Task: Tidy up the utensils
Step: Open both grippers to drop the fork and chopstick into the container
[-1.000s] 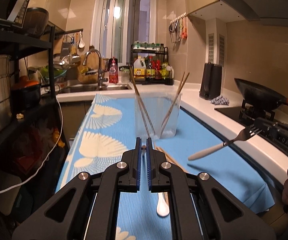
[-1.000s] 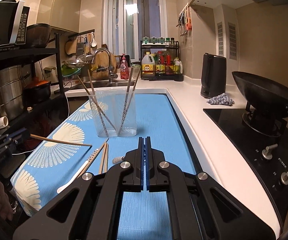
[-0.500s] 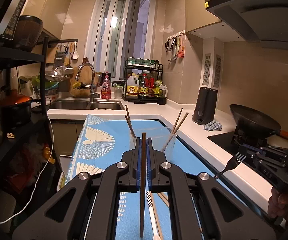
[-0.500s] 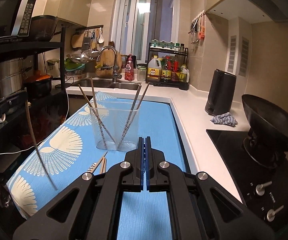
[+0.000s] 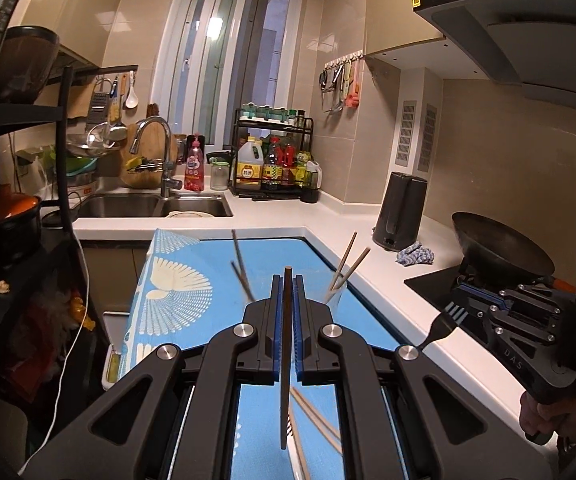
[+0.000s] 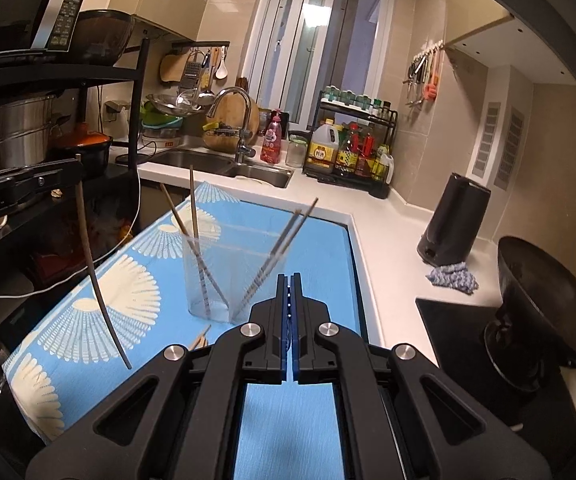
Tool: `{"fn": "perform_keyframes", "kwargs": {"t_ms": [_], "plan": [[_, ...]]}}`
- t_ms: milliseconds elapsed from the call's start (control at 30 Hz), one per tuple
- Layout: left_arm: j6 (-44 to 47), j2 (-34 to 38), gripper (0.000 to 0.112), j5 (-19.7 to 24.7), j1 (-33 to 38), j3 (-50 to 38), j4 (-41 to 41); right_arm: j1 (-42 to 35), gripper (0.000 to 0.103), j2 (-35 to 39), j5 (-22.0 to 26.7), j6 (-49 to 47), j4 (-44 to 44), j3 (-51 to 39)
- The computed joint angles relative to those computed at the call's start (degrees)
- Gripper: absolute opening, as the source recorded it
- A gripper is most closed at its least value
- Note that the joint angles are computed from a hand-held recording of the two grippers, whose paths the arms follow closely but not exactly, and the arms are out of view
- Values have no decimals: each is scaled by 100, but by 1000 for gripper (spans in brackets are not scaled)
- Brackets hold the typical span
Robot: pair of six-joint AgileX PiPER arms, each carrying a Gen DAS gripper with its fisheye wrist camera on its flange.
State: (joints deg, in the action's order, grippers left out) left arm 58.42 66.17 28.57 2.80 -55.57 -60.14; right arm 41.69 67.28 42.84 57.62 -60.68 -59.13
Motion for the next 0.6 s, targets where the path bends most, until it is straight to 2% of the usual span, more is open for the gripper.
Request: {"fn": "perform_keyframes", "kwargs": {"t_ms": [133, 333, 500, 600], "plan": [[-671, 429, 4, 161, -172, -945, 608, -319, 1, 440, -119, -960, 523, -1078], [-1487, 1438, 4, 239, -429, -2606, 1181, -553, 1, 1353, -59, -1948, 715, -2780], [-1652, 1973, 4, -147, -676, -3340, 1302, -855, 1, 2092, -143, -2448, 1094, -3749], [-1872, 2375, 4, -308, -800, -3662, 1590, -1014, 1, 2470, -178, -2620, 1285, -4011]]}}
